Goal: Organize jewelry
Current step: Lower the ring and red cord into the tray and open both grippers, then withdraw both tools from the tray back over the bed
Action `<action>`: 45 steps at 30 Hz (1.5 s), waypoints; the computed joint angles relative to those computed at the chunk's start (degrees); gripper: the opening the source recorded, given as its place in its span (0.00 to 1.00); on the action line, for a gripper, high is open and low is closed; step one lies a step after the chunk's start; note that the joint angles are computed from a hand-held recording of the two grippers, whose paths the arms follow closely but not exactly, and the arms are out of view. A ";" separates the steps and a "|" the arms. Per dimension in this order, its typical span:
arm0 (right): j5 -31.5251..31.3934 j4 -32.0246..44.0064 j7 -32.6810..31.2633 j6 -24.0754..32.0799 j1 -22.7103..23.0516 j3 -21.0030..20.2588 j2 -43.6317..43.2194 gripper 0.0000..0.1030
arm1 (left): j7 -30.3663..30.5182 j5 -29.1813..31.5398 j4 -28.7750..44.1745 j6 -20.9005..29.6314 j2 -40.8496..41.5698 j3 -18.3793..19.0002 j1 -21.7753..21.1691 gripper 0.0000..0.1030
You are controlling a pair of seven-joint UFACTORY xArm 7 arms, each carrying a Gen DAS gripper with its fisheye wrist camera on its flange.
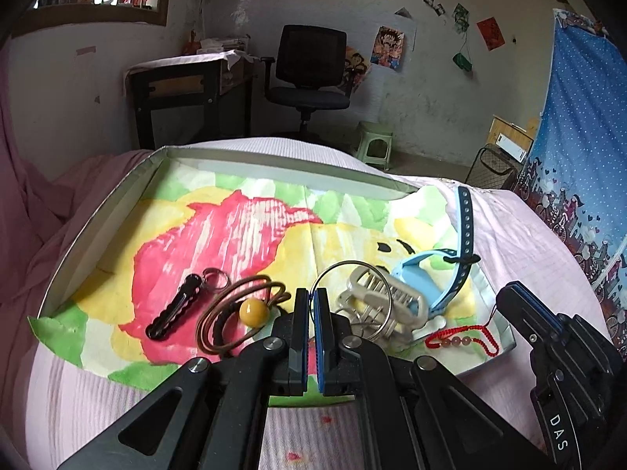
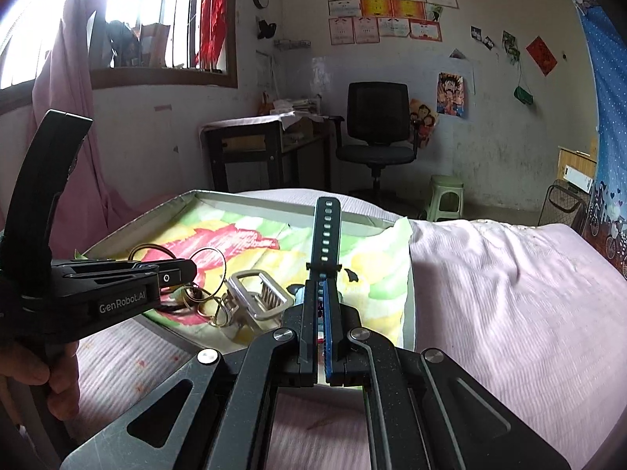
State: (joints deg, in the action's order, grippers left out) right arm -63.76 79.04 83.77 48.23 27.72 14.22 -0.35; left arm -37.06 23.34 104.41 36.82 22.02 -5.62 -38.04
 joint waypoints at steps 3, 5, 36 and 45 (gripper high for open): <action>0.74 -0.25 -0.20 0.06 -0.01 -0.05 -0.12 0.02 | 0.10 -0.45 0.27 0.52 0.18 -0.10 0.09 0.03; 1.10 -0.55 -0.21 -0.10 -0.13 -0.07 -0.50 0.02 | 0.17 -0.56 0.37 0.92 0.18 -0.13 0.02 0.03; 2.77 -0.74 -0.35 3.19 0.15 1.38 -2.01 0.30 | -8.56 4.80 -11.19 -5.59 -8.35 -0.82 1.82 0.37; 2.72 -2.01 0.57 4.34 -0.11 2.90 -3.99 0.38 | -13.31 9.93 -15.72 -5.89 -12.36 -1.80 3.07 0.54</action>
